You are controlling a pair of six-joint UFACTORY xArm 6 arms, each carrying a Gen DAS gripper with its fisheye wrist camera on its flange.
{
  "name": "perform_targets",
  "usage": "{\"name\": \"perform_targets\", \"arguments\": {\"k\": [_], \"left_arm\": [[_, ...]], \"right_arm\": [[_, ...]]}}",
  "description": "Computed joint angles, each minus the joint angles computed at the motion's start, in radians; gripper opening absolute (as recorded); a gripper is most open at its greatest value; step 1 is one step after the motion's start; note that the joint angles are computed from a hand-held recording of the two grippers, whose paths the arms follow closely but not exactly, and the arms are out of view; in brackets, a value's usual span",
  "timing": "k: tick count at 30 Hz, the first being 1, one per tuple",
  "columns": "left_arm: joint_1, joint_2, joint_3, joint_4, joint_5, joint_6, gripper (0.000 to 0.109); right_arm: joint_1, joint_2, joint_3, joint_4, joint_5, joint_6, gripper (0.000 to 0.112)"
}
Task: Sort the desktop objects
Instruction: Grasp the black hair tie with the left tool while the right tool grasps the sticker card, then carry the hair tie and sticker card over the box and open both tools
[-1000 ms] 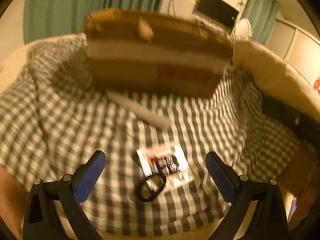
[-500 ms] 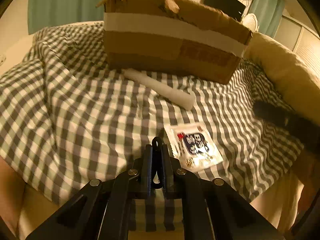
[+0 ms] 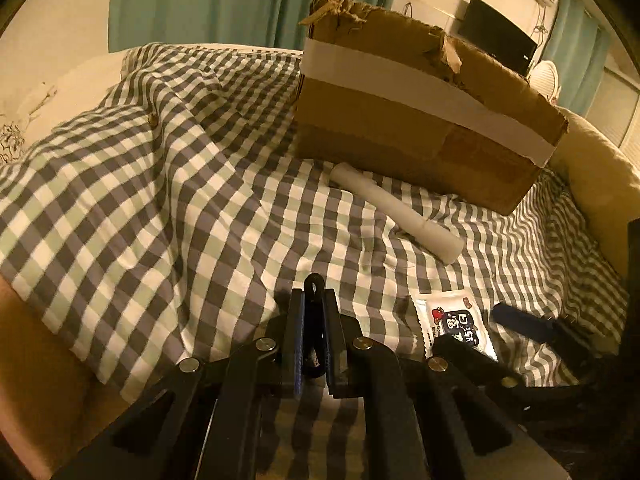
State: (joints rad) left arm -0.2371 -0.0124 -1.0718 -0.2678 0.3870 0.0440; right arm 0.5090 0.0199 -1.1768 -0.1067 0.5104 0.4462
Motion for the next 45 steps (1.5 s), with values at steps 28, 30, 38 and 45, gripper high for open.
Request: {"name": "perform_targets", "arguments": {"k": [28, 30, 38, 45], "left_arm": [[-0.047, -0.089, 0.004, -0.161, -0.065, 0.167, 0.008], [-0.056, -0.088, -0.028, -0.195, -0.071, 0.204, 0.008], [-0.079, 0.053, -0.319, -0.255, -0.012, 0.287, 0.008], [-0.071, 0.338, -0.744, -0.152, 0.051, 0.227, 0.008]], "right_arm": [[-0.002, -0.143, 0.031, -0.131, 0.026, 0.090, 0.004], [-0.003, -0.160, 0.023, -0.127, 0.000, 0.084, 0.004], [-0.049, -0.061, -0.211, -0.115, -0.024, -0.004, 0.004], [-0.121, 0.132, -0.510, -0.094, 0.027, -0.091, 0.004]]}}
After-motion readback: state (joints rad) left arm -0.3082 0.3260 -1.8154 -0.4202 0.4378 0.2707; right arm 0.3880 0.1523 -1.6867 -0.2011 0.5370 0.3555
